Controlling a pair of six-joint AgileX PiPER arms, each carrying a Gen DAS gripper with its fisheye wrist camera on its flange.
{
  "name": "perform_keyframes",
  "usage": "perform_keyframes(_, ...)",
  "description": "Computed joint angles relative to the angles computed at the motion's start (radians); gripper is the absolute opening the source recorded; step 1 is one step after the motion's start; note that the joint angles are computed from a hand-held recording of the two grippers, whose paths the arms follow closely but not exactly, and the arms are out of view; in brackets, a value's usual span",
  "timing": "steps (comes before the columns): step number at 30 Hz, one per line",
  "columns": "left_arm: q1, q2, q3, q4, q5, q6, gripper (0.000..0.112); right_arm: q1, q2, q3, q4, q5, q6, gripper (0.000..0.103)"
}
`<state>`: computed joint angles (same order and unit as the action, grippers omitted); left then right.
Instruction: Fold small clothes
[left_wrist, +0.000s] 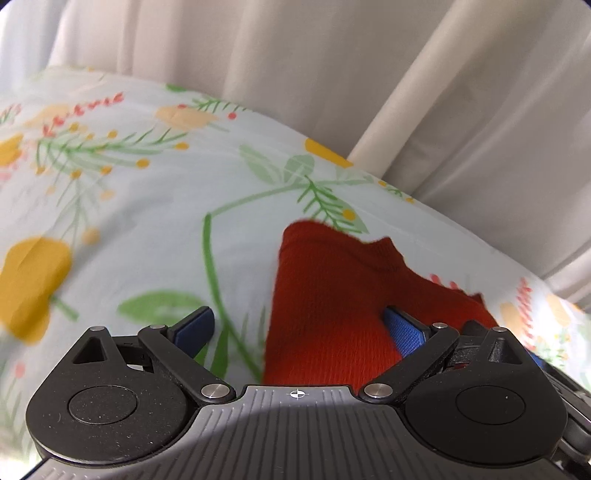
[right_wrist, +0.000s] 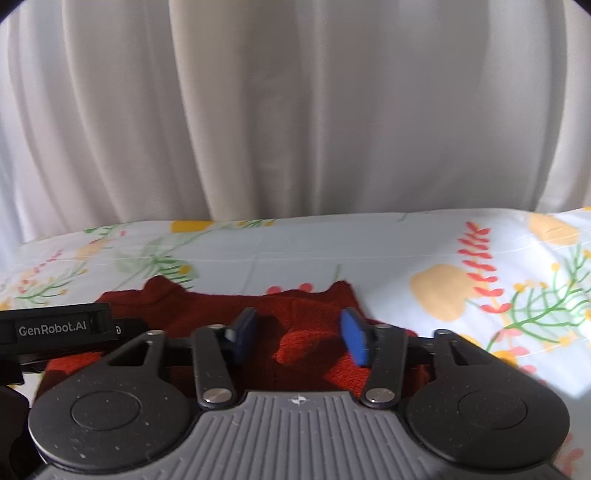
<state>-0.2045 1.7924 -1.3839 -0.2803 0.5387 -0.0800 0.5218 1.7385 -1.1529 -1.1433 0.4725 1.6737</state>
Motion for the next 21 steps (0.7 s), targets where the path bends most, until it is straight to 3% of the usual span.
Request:
perform_keyframes(2,0.045,-0.109,0.114,-0.143,0.013,0.161,0.100,0.023,-0.072,0.046,0.089,0.007,-0.070,0.057)
perform_keyframes(4,0.076,-0.237,0.242,-0.195,0.034,0.266,0.100,0.058,-0.191,0.156,0.093,-0.011,-0.033,0.057)
perform_keyframes(9,0.076,-0.531,0.512,-0.052,0.064,0.252,0.100,0.203,-0.515,0.450,0.199,0.035,0.101,0.057)
perform_keyframes(12,0.049,-0.618,0.577,0.034,0.114,0.218,0.100,0.311,-0.676,0.587,0.156,0.084,0.268,0.057)
perform_keyframes(14,-0.003,-0.630,0.598,0.119,0.095,0.154,0.100,0.316,-0.702,0.583,0.263,0.114,0.208,0.058)
perform_keyframes(16,-0.069,-0.605,0.591,0.247,0.064,-0.003,0.100,0.243,-0.719,0.607,0.383,0.026,0.134,0.058)
perform_keyframes(19,-0.117,-0.551,0.560,0.345,0.053,-0.151,0.100,0.174,-0.745,0.669,0.396,-0.126,0.199,0.056)
perform_keyframes(21,-0.158,-0.522,0.545,0.445,0.063,-0.285,0.099,0.141,-0.730,0.675,0.377,-0.192,0.229,0.044)
